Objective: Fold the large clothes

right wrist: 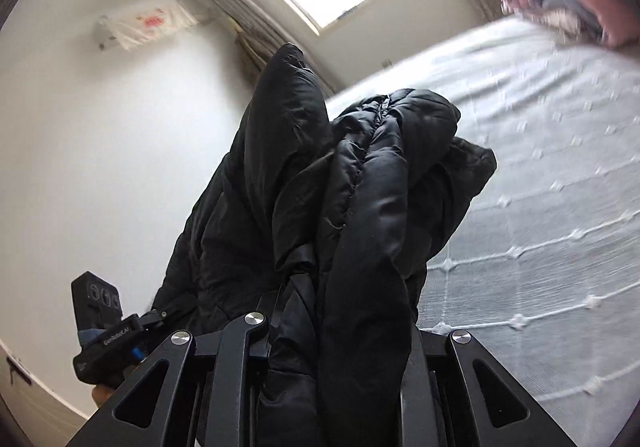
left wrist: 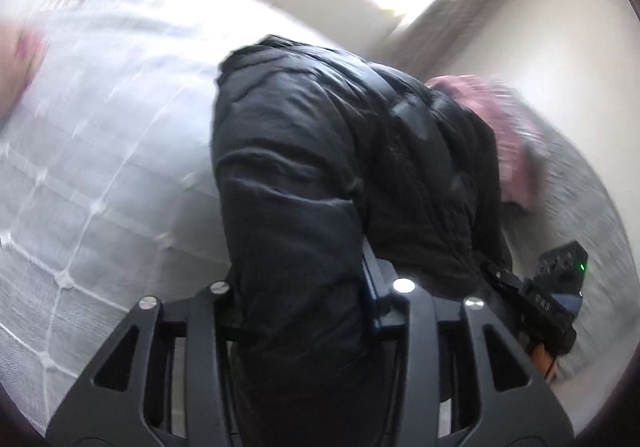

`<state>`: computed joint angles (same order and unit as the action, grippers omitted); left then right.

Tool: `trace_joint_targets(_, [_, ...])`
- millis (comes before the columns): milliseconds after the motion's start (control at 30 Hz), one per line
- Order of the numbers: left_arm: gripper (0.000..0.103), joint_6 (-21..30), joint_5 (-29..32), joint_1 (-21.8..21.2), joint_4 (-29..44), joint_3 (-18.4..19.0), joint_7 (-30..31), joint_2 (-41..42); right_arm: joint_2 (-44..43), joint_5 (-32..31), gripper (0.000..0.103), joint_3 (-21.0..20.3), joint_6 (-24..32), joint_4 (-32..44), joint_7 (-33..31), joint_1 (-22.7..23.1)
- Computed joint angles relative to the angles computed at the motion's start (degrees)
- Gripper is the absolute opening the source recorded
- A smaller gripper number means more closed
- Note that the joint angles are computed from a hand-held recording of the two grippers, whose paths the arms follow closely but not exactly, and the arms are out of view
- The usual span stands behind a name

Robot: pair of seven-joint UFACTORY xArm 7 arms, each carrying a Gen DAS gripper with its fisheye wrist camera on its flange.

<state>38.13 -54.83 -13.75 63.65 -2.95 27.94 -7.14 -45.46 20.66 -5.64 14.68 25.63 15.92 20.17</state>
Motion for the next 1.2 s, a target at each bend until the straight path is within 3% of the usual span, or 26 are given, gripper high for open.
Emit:
trace_joint_targets(33, [0.057, -0.1, 1.5, 2.1, 0.9, -1.9, -1.8, 2.8, 3.4, -0.1, 0.036, -0.3, 0.6, 0.8, 1.3, -0.2])
trace_joint_targets(67, [0.059, 0.6, 0.6, 2.4, 1.7, -1.3, -1.3, 4.6, 5.0, 2.3, 0.049, -2.3, -1.2, 0.1, 0.2, 1.7])
trace_joint_targets(133, [0.063, 0.8, -4.4, 2.1, 1.3, 0.3, 2.4, 5.3, 5.7, 8.6, 0.056, -9.2, -8.7, -1.8, -3.2, 10.0])
trace_joint_targets(200, [0.064, 1.6, -5.5, 3.3, 1.1, 0.4, 3.6, 4.9, 3.1, 10.0, 0.064, -12.0, -8.8, -3.6, -3.1, 11.8])
trace_joint_targets(233, [0.066, 1.5, -4.6, 3.8, 0.9, 0.5, 3.4, 4.5, 1.4, 9.6, 0.067, -11.0, -7.7, -4.6, -2.5, 9.8])
trace_joint_targets(367, [0.066, 1.3, 3.3, 4.9, 0.0, 0.5, -2.9, 2.1, -7.6, 1.7, 0.075, 1.6, 5.4, -6.6, 5.6, -7.9])
trace_joint_targets(500, [0.066, -0.6, 7.0, 4.7, -6.4, 1.0, -3.5, -6.0, -15.2, -4.3, 0.075, 11.2, 18.0, -3.1, 15.6, -15.2])
trace_joint_targets(567, [0.066, -3.6, 12.9, 4.3, -10.8, -0.6, -8.1, -11.8, -21.3, -9.0, 0.075, 12.1, 25.6, -2.6, 18.2, -16.2])
trace_joint_targets(700, [0.067, -3.4, 27.4, 6.9, -17.0, -5.6, -19.6, -22.7, -29.4, -12.6, 0.075, 16.3, 38.6, -0.5, 22.7, -13.3])
trace_joint_targets(767, [0.072, -2.3, 34.1, 8.8, -18.4, -9.3, -25.4, -27.9, -32.2, -13.5, 0.075, 17.3, 42.7, 0.7, 23.2, -11.4])
trace_joint_targets(833, [0.083, -1.8, 37.5, 8.0, -21.5, -9.6, -26.9, -34.1, -33.5, -14.1, 0.076, 20.0, 46.9, 3.0, 24.4, -10.0])
trace_joint_targets(933, [0.088, -0.9, 41.2, 6.1, -25.0, -9.9, -28.9, -41.6, -35.3, -14.1, 0.083, 23.9, 50.1, 6.0, 27.1, -8.4])
trace_joint_targets(1067, [0.089, 1.9, 45.2, 3.5, -27.0, -9.0, -30.6, -47.2, -36.9, -13.7, 0.084, 28.2, 51.0, 7.5, 30.2, -6.4])
trace_joint_targets(1200, [0.093, -0.4, 48.3, 1.2, -31.1, -9.1, -33.2, -51.4, -39.3, -13.8, 0.091, 30.8, 51.1, 6.8, 31.6, -3.7])
